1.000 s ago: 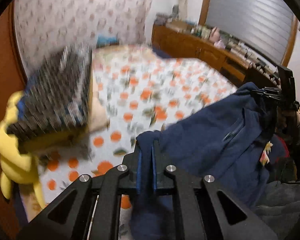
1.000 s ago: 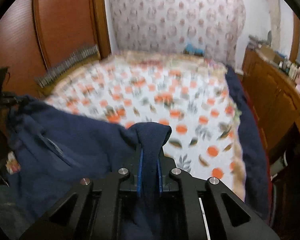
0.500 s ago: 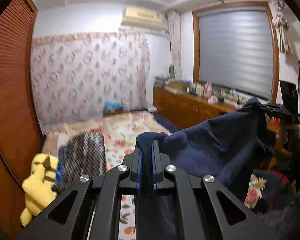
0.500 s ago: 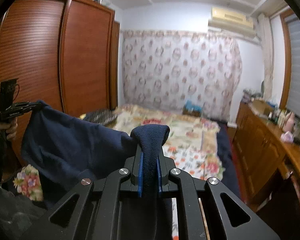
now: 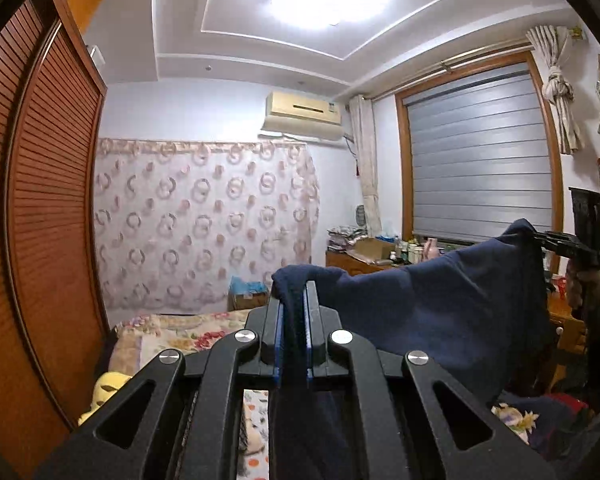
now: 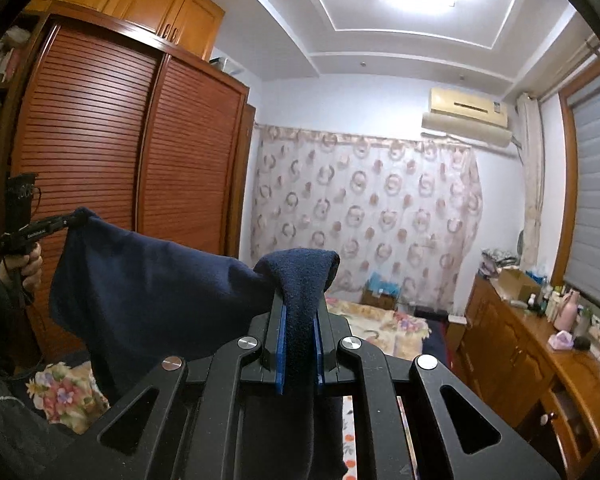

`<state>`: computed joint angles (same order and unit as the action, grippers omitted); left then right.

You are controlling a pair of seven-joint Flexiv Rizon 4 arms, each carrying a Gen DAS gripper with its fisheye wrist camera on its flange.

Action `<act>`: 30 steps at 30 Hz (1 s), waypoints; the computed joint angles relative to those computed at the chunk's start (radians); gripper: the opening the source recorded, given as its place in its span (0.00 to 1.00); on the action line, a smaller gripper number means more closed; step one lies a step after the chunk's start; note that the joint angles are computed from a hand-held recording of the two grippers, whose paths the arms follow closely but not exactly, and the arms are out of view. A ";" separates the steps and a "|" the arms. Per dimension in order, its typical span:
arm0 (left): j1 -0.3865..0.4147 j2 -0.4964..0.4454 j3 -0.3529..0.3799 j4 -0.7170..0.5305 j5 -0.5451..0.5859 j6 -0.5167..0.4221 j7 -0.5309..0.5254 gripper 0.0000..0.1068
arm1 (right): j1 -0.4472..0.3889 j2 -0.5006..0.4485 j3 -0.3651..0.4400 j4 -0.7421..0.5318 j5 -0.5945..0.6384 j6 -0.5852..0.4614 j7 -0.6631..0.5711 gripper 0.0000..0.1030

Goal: Fold small clothes
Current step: 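Lower the lifted shirt onto the bed and open both grippers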

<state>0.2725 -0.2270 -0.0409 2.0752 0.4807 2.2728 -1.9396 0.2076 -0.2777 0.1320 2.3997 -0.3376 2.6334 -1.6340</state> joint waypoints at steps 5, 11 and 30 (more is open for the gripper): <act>-0.012 -0.110 -0.014 -0.122 -0.097 -0.094 0.081 0.08 | 0.035 -0.074 -0.018 -0.110 0.045 -0.100 -0.017 0.10; -0.156 -0.387 0.070 -0.397 -0.386 -0.253 0.339 0.10 | 0.202 -0.266 -0.105 -0.486 0.246 -0.430 -0.100 0.11; -0.048 -0.571 -0.163 -0.421 -0.573 -0.424 0.622 0.75 | 0.112 -0.670 -0.058 -1.084 0.187 -0.977 0.090 0.48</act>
